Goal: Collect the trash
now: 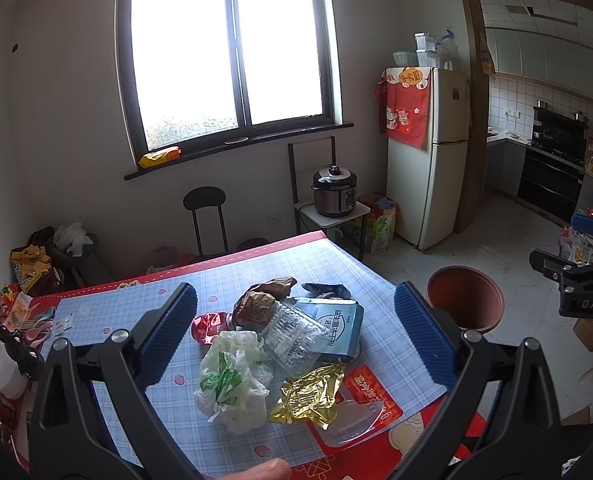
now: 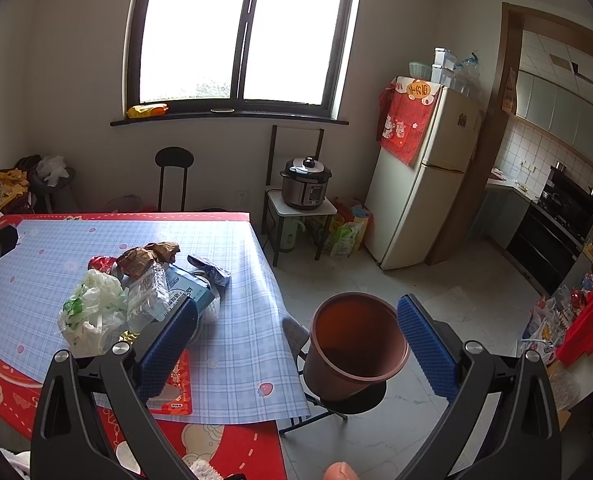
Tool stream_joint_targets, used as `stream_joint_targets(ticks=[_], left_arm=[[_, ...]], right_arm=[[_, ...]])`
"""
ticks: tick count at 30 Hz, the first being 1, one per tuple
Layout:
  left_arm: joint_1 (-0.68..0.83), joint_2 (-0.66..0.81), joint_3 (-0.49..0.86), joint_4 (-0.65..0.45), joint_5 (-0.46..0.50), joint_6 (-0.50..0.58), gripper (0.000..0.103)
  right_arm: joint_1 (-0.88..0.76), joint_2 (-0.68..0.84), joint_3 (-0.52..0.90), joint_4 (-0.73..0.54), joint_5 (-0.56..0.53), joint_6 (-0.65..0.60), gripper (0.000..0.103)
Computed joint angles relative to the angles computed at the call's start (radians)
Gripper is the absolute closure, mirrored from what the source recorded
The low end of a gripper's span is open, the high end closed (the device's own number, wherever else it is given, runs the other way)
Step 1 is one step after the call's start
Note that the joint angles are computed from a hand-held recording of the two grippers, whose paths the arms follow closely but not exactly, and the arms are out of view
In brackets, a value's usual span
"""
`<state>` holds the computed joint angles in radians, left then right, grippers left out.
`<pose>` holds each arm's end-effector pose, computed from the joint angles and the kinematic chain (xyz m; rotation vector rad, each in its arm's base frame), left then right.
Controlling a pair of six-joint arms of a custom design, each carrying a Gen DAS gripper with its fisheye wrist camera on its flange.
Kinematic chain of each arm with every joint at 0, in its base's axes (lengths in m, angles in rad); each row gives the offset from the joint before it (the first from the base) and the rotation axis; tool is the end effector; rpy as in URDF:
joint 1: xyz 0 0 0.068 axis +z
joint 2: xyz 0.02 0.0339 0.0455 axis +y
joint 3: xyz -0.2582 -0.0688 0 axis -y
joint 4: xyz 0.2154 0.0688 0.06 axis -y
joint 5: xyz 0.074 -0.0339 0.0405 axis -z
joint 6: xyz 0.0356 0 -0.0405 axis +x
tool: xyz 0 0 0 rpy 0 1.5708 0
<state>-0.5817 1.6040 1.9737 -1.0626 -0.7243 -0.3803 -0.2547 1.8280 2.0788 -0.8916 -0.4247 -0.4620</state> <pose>0.2512 -0.1370 0.4410 -0.1564 2.0727 0.2428 0.3567 -0.0777 0.4112 -0.4506 2.0996 0.0554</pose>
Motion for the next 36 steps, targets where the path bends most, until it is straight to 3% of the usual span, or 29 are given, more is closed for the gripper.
stream_joint_targets(ticks=[13, 19, 25, 33, 36], left_arm=[[0.002, 0.001, -0.001, -0.006, 0.003, -0.005, 0.005], [0.049, 0.007, 0.015, -0.018, 0.079, -0.017, 0.005], [0.117, -0.083, -0.152, 0.094, 0.153, -0.006, 0.005], [0.246, -0.204, -0.430, 0.166, 0.234, -0.044, 0.005], [0.310, -0.255, -0.536, 0.190, 0.287, -0.072, 0.005]], right_arm=[[0.008, 0.041, 0.054, -0.026, 0.009, 0.010, 0.005], [0.014, 0.075, 0.083, -0.046, -0.012, 0.026, 0.005], [0.012, 0.140, 0.099, -0.080, -0.141, 0.059, 0.005], [0.073, 0.118, -0.102, 0.049, -0.130, 0.066, 0.005], [0.104, 0.145, -0.098, -0.002, -0.144, 0.023, 0.005]])
